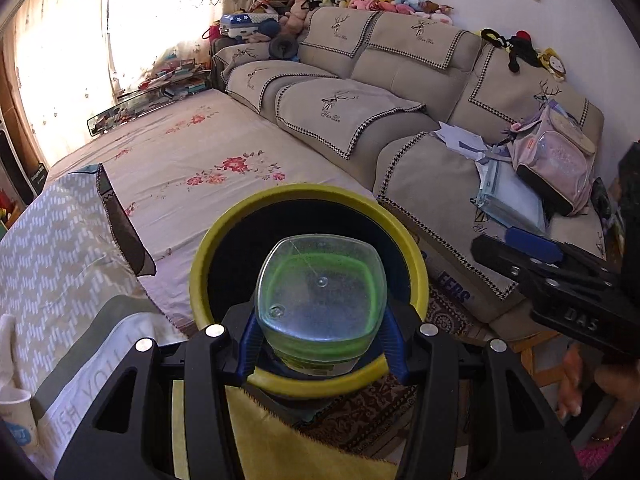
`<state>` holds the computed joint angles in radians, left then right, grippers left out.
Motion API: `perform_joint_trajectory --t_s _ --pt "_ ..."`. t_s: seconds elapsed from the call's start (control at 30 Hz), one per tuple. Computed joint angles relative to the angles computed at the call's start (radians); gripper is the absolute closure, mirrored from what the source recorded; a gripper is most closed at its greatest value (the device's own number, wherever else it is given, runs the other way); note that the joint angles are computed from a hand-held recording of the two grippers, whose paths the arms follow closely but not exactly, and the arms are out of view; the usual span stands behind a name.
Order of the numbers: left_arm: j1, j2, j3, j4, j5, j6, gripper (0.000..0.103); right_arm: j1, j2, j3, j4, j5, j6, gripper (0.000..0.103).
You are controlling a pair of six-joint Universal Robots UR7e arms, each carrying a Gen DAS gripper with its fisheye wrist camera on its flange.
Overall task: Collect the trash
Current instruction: 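Grasp the green-lidded plastic cup with the left gripper, carry it over the bin, release, then move the right gripper to the green-labelled bottle and grasp it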
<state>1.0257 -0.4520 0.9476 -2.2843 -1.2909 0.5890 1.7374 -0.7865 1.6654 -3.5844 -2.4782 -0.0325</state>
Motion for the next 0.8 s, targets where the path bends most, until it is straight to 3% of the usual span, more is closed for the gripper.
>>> perform_joint_trajectory --t_s 0.2,0.27,0.37,0.63,0.8 --pt "0.002 0.101 -0.122 0.035 0.048 -0.019 0.049 -0.014 -0.021 0.025 -0.014 0.009 0.015 0.034" --pt "0.005 0.097 -0.113 0.008 0.044 -0.015 0.037 -0.018 -0.026 0.031 -0.011 0.012 0.025 0.034" --pt "0.006 0.072 -0.078 -0.038 0.031 -0.002 0.037 -0.019 -0.024 0.029 -0.004 0.013 0.029 0.034" --pt "0.016 -0.133 0.143 -0.189 -0.047 -0.023 0.031 -0.01 0.002 -0.003 0.033 0.026 0.022 0.034" --pt "0.032 -0.282 0.304 -0.32 -0.046 -0.025 0.026 -0.001 0.024 -0.032 0.071 0.044 0.016 0.034"
